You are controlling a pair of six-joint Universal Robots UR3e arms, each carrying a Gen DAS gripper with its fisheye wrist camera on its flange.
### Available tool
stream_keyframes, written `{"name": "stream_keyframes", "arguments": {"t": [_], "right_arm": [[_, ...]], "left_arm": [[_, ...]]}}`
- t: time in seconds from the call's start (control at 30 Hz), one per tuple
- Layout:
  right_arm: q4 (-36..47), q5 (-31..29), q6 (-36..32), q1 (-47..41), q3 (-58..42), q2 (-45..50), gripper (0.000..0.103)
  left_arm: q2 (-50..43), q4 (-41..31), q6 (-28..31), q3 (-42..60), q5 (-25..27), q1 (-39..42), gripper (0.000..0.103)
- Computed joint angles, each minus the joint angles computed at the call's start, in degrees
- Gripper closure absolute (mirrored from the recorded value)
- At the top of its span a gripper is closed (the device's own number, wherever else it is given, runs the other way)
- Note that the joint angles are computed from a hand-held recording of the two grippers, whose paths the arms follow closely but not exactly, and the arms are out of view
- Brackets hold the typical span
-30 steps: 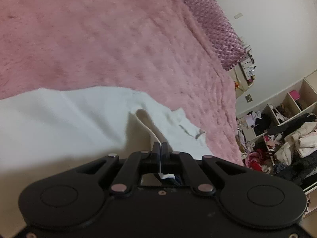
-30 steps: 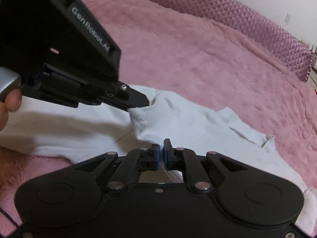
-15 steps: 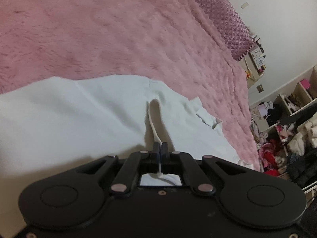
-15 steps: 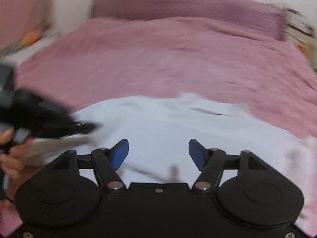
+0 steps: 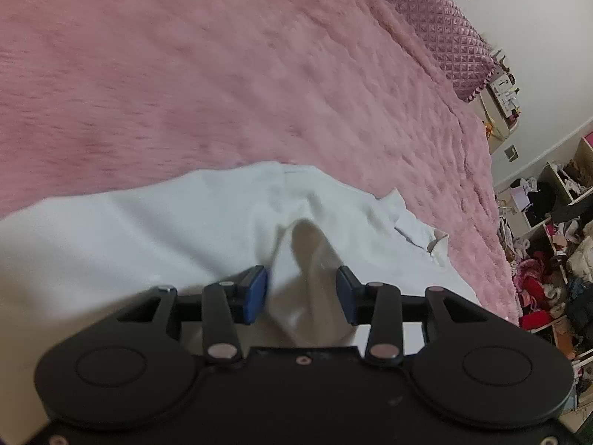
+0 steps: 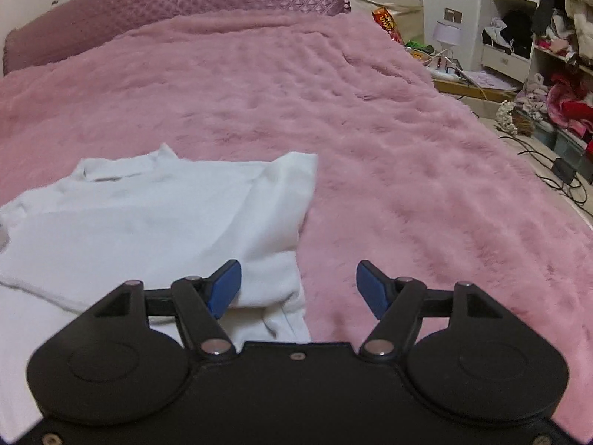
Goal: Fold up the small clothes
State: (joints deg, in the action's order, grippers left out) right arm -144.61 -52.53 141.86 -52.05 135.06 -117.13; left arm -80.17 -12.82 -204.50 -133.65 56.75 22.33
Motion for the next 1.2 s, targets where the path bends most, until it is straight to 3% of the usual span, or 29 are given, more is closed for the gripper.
{"name": "stream_keyframes", "arguments": {"t": [0.07,0.1,0.13,0.17,0.27,0.4,0.5,0.63,0.73,0.9,1.03,1.2], "right_arm": [[-3.2,-1.6,1.9,2.3,-0.2,2.4,0.033],[-4.8,-2.0,2.5,3.3,0.0,3.1,0.033],[-4.1,-1.5,2.1,3.0,0.8,1.5,0.033],[-4.0,-1.0,1.8,2.8,1.2,1.0,0.033],[-6.0,-1.1,3.4,3.8,1.3,2.2,0.033],[-8.2,-1.8,4.3,5.0,1.3,3.6,0.033],[-10.8,-2.7,4.9,5.8,1.0,5.3,0.033],[-18.7,-5.8,6.2,9.0,-0.6,10.4,0.033],[-26.2,-9.7,8.7,12.4,-2.7,15.9,0.032],[-37.2,-19.1,10.8,20.7,-9.3,29.7,0.029],[-37.4,-30.1,11.5,27.0,-15.9,38.6,0.03],[-39.1,-31.9,13.0,26.6,-15.1,39.6,0.029]], "left_arm": [[-3.5,1.4,-1.2,2.1,-1.0,-0.7,0.064],[-4.3,2.0,-1.3,2.5,-1.9,-0.5,0.074],[-4.8,2.9,-1.7,2.3,-3.5,0.3,0.092],[-5.0,1.4,-1.7,2.7,-5.3,1.2,0.1],[-4.3,-5.0,-0.4,4.8,-4.2,1.3,0.101],[-1.4,-2.8,-1.1,1.8,-6.3,3.2,0.101],[2.7,-2.3,-0.1,-1.8,-11.0,7.3,0.101],[7.8,-3.3,1.2,-3.3,-11.0,9.7,0.101],[11.1,-3.5,0.9,-6.6,-12.5,13.2,0.101],[12.4,-5.4,2.1,-9.8,-10.0,13.7,0.101],[12.3,-3.2,1.3,-12.0,-10.0,14.4,0.101],[11.1,-3.9,2.1,-10.5,-8.3,13.2,0.1]]}}
